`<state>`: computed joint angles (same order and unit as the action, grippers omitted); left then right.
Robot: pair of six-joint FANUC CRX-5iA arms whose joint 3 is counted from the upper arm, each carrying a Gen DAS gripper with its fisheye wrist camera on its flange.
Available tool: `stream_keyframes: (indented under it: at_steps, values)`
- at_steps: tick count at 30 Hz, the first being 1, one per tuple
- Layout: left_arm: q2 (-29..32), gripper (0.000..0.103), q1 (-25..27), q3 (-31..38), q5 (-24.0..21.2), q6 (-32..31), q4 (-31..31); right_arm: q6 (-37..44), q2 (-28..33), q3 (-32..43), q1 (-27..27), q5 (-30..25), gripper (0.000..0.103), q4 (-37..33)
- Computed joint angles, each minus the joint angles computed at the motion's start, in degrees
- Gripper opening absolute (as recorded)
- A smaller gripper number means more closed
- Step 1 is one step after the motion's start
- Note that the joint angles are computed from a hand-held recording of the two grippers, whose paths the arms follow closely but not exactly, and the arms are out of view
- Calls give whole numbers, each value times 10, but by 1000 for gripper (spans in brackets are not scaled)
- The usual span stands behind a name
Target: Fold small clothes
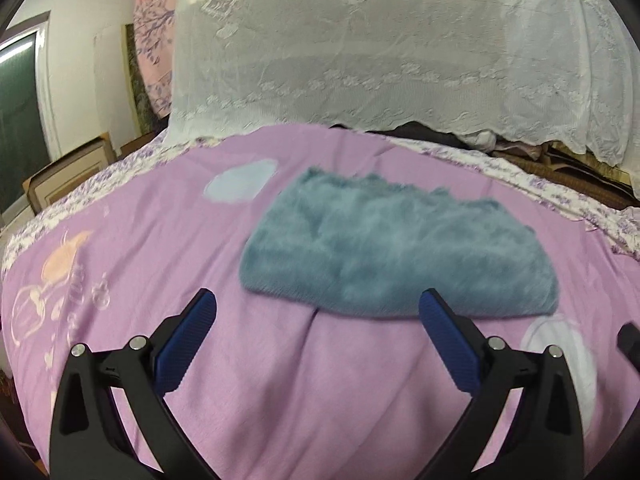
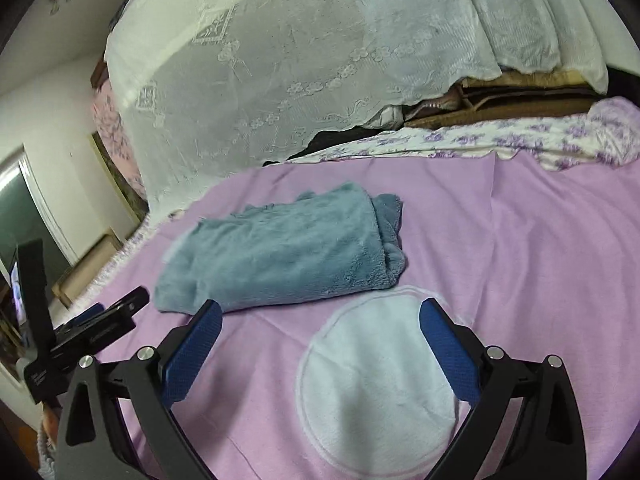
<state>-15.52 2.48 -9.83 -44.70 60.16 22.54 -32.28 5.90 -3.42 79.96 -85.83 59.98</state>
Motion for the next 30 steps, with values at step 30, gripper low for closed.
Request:
stream_keyframes:
  at_steps: [30]
  values:
    - [82,99,-24,62,14,70,-14,50,47,96,-95,40,100,22]
